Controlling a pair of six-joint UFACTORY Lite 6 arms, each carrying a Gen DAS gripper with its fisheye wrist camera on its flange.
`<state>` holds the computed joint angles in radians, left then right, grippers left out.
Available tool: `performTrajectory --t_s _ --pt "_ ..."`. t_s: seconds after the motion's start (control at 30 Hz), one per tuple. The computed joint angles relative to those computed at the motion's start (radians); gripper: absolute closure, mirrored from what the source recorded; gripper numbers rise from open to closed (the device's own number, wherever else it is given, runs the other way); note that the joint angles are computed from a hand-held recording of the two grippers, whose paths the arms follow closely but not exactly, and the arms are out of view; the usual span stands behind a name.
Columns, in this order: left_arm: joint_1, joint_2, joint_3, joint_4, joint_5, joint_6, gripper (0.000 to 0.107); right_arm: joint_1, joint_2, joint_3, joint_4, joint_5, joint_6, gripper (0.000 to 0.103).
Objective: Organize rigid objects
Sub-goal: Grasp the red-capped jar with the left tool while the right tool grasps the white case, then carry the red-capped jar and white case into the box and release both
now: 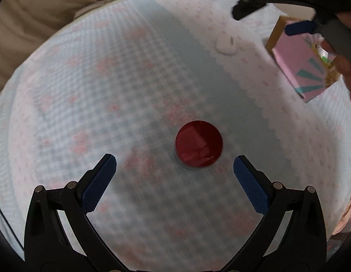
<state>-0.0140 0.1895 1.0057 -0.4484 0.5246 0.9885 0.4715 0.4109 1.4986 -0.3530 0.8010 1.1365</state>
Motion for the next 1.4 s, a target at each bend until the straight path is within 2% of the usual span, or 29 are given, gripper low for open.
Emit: performTrajectory --t_s 0.07,0.17,0.27,0.37,0.47,0.5,0.57,0.6,0.67,0.7,0.73,1.03,1.4 --pt "-0.012 0.058 0.002 -0.036 -0.047 0.043 0.006 -0.041 0.095 0.044 0.010 -0.036 -0.019 0.006" --pt "-0.023 0.121 0.012 -0.118 -0.072 0.126 0.011 -0.076 0.206 0.112 0.017 -0.060 -0.028 0.006" --pt "-0.047 0.147 0.003 -0.166 -0.105 0.180 0.020 -0.101 0.288 0.171 0.018 -0.069 -0.016 0.007" --pt "-0.073 0.168 0.000 -0.195 -0.114 0.205 0.029 -0.121 0.357 0.235 0.027 -0.068 -0.014 0.017" --pt "-0.098 0.172 -0.015 -0.221 -0.124 0.224 0.039 -0.130 0.434 0.324 0.030 -0.032 -0.013 0.018" --pt "-0.108 0.167 -0.026 -0.224 -0.131 0.223 0.047 -0.130 0.460 0.357 0.032 -0.018 -0.014 0.020" --pt "-0.126 0.155 -0.048 -0.216 -0.166 0.221 0.052 -0.131 0.514 0.421 0.045 0.010 -0.028 0.036" --pt "-0.132 0.148 -0.059 -0.219 -0.183 0.226 0.056 -0.132 0.532 0.441 0.051 0.018 -0.032 0.038" --pt "-0.130 0.149 -0.059 -0.235 -0.180 0.245 0.056 -0.132 0.554 0.458 0.055 0.020 -0.025 0.052" --pt "-0.126 0.150 -0.057 -0.242 -0.172 0.253 0.056 -0.134 0.557 0.458 0.051 0.015 -0.019 0.053" --pt "-0.123 0.149 -0.057 -0.247 -0.165 0.262 0.056 -0.131 0.554 0.449 0.044 0.002 -0.005 0.058" --pt "-0.103 0.135 -0.032 -0.198 -0.128 0.190 0.056 -0.142 0.494 0.353 0.056 -0.077 -0.013 0.059" --pt "-0.037 0.105 0.065 -0.149 -0.052 0.074 0.056 -0.120 0.214 0.037 0.038 -0.203 0.021 0.060"
